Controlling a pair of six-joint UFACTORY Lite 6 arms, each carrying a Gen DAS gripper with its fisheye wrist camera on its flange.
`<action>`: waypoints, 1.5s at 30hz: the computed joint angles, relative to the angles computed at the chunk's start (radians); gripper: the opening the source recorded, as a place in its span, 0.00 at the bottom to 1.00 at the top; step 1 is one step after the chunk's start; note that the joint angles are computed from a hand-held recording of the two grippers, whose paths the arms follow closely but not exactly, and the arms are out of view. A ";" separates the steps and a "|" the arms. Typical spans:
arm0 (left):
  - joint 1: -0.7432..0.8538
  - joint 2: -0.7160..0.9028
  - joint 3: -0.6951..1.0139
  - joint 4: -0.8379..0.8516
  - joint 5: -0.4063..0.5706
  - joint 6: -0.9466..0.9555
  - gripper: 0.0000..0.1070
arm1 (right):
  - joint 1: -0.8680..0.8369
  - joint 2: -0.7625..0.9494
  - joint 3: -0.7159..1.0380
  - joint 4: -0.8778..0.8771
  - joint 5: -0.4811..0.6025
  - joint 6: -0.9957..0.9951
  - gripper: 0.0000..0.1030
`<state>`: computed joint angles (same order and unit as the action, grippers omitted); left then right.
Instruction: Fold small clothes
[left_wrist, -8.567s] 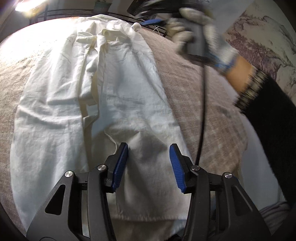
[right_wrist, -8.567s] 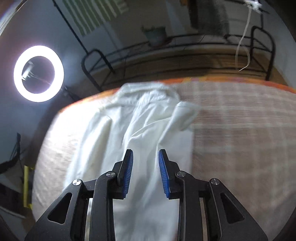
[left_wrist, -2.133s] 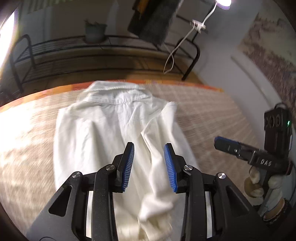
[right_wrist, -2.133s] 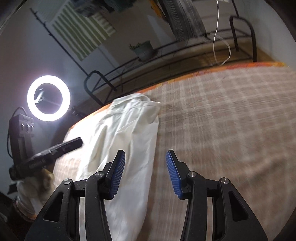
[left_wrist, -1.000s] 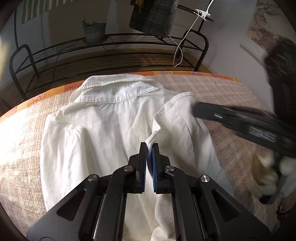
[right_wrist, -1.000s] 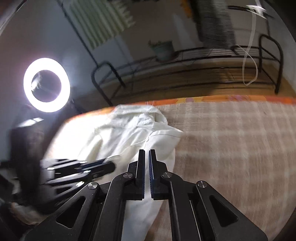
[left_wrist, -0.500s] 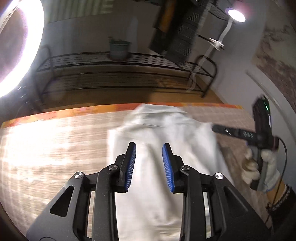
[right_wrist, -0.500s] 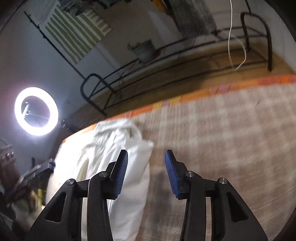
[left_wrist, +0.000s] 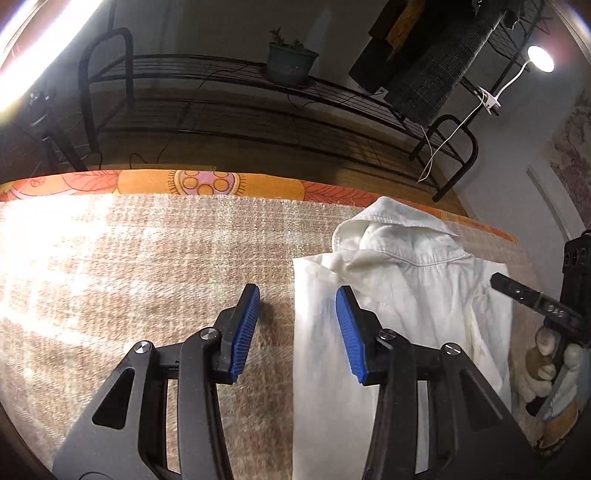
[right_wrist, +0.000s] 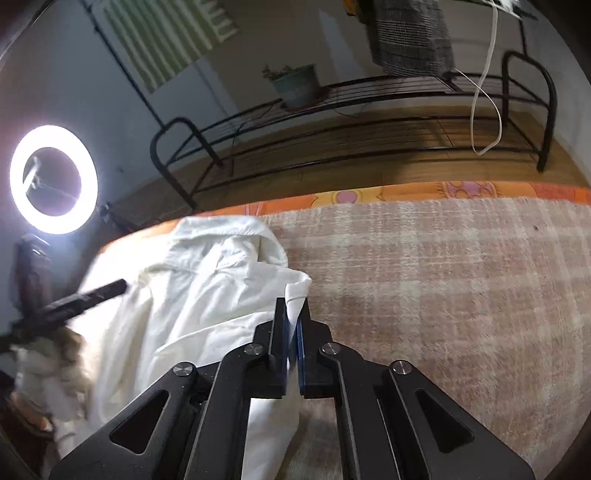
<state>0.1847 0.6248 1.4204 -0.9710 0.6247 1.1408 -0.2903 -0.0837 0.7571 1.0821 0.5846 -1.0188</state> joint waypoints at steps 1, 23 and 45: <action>-0.007 0.003 0.004 -0.003 -0.001 0.006 0.41 | -0.023 0.000 -0.008 0.038 0.027 -0.031 0.04; 0.042 -0.120 -0.036 -0.123 0.109 0.094 0.00 | 0.084 -0.097 0.006 -0.042 -0.014 0.061 0.01; 0.688 -0.941 -0.646 0.030 0.636 0.470 0.00 | 0.483 -1.028 -0.060 -0.771 0.444 0.989 0.01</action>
